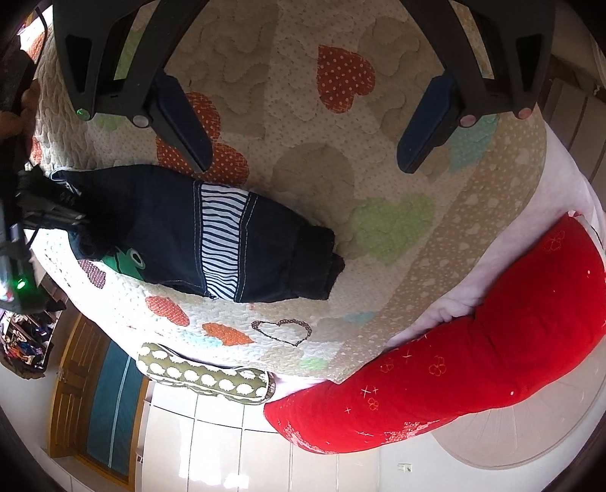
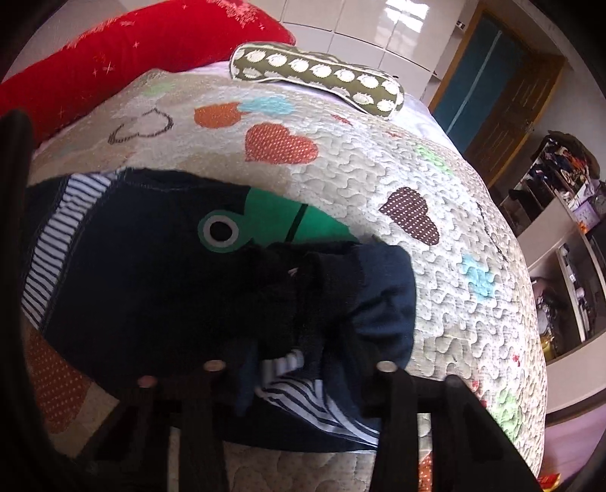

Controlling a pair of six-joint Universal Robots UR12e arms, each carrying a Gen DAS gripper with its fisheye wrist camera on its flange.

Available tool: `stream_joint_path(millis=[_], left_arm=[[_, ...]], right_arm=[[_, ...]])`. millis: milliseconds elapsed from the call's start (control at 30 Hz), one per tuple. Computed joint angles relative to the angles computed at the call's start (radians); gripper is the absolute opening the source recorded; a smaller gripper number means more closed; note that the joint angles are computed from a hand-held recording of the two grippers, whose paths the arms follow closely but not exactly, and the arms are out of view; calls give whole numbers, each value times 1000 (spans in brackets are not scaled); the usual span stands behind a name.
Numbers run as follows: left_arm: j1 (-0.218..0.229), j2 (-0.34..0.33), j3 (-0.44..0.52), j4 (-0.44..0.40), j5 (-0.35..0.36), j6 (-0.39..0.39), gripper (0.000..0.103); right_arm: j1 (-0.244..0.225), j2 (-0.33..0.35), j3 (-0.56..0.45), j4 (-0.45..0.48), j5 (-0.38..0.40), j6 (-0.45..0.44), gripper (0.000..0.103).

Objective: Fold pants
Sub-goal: 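Grasp the waistband end of the navy pants with the right tool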

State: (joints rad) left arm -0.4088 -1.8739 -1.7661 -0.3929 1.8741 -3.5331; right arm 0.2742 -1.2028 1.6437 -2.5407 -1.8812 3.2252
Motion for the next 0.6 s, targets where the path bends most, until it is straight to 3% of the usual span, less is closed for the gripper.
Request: stream_joint_path(millis=[33,233,367,600], left_arm=[[-1,1,0,0,-1,1,98],[-5,10,-2,0,-4,-2,98],[-2,18,-7,-2,-6,-14,98],[2,16,-1,-17,-28,-28,98]], right_arm=[[-9,-12,9,-11,27,17,21],[-48,-71,69,-77,77,98,19],[-97,-119,126,-111,103,183,19],[-188,-168,199,-59,108,334,19]])
